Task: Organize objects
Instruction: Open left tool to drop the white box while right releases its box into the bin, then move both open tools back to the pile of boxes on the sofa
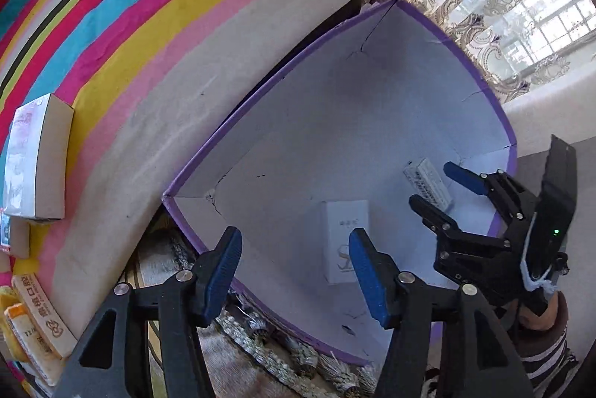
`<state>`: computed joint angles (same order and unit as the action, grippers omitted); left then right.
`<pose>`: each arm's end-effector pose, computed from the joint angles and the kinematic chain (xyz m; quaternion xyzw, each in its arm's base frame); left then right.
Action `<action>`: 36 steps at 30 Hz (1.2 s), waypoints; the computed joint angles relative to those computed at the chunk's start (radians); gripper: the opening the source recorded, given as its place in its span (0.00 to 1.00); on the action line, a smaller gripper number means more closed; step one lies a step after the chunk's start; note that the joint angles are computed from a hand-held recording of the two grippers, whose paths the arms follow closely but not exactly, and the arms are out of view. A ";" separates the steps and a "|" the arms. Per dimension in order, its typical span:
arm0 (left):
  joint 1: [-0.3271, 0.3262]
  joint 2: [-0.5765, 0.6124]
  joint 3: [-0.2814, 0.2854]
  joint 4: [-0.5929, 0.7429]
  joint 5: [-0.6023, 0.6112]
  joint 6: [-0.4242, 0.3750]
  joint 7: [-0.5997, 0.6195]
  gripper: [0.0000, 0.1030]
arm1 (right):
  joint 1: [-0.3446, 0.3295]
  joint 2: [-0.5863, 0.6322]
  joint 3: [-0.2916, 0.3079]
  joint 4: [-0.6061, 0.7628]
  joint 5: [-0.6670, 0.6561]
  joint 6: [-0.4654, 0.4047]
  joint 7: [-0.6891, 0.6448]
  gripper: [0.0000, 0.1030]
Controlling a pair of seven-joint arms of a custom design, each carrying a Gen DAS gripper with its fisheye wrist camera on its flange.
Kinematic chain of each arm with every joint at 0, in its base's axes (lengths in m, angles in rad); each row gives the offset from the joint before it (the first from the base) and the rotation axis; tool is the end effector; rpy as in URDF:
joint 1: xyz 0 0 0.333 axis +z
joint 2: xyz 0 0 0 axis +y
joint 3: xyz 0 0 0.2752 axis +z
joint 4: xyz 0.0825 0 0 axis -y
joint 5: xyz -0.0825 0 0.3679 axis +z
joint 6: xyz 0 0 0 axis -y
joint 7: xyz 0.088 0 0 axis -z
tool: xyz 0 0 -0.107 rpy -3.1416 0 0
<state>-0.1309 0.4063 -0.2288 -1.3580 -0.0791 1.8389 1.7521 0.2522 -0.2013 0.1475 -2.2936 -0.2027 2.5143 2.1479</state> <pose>0.6200 -0.2141 0.4698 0.5074 -0.8567 0.0856 0.0365 0.4686 0.2017 0.4445 -0.6769 0.7009 -0.1462 0.1709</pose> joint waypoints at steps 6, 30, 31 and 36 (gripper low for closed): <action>-0.015 -0.018 0.018 -0.040 0.081 0.001 -0.053 0.52 | -0.009 0.015 0.007 0.002 -0.063 0.033 0.035 0.66; 0.038 -0.643 0.170 -0.748 -0.338 0.715 0.238 0.57 | 0.018 -0.006 0.090 0.206 -0.237 0.045 0.069 0.85; 0.040 -0.668 0.182 -0.772 -0.334 0.729 0.237 0.58 | 0.027 0.002 0.089 0.226 -0.240 0.049 0.062 0.87; 0.055 -0.769 0.250 -0.877 -0.313 0.786 0.198 0.64 | 0.079 0.068 0.089 0.331 -0.242 0.054 0.061 0.88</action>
